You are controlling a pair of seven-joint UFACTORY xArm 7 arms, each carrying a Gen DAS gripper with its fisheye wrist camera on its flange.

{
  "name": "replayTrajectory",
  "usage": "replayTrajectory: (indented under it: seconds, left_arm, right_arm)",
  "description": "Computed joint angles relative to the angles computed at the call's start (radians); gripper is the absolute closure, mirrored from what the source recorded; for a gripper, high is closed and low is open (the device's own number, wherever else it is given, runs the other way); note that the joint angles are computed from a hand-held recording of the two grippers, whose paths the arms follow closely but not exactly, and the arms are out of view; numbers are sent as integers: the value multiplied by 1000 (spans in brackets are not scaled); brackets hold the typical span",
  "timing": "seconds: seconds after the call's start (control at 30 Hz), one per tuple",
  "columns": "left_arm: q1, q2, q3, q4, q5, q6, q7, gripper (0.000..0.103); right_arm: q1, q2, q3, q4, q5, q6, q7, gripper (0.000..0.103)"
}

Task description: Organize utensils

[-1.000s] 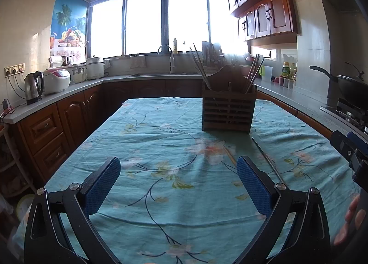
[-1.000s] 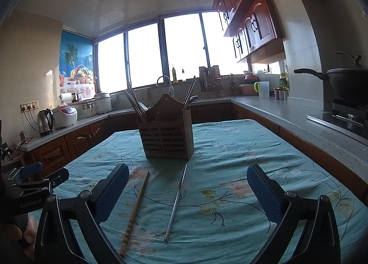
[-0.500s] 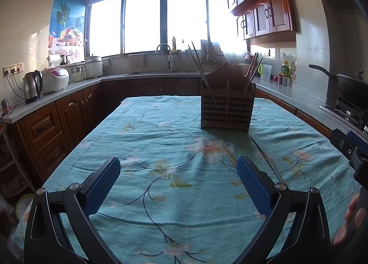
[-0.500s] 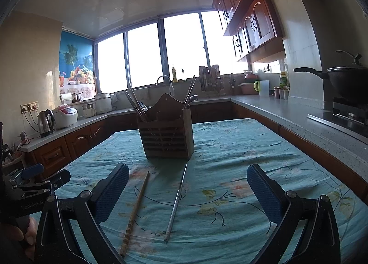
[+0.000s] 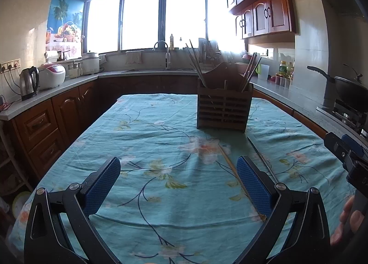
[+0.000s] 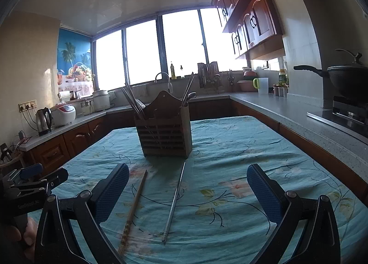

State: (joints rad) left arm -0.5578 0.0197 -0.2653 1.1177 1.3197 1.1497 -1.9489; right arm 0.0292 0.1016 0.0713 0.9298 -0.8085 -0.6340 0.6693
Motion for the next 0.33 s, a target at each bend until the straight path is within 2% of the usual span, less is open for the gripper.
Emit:
replayTrajectory:
  seconds: [0.33]
  left_arm:
    - [5, 6, 7, 2, 0, -19, -2, 0]
  right_arm:
    - [10, -13, 6, -3, 0, 34, 14, 0]
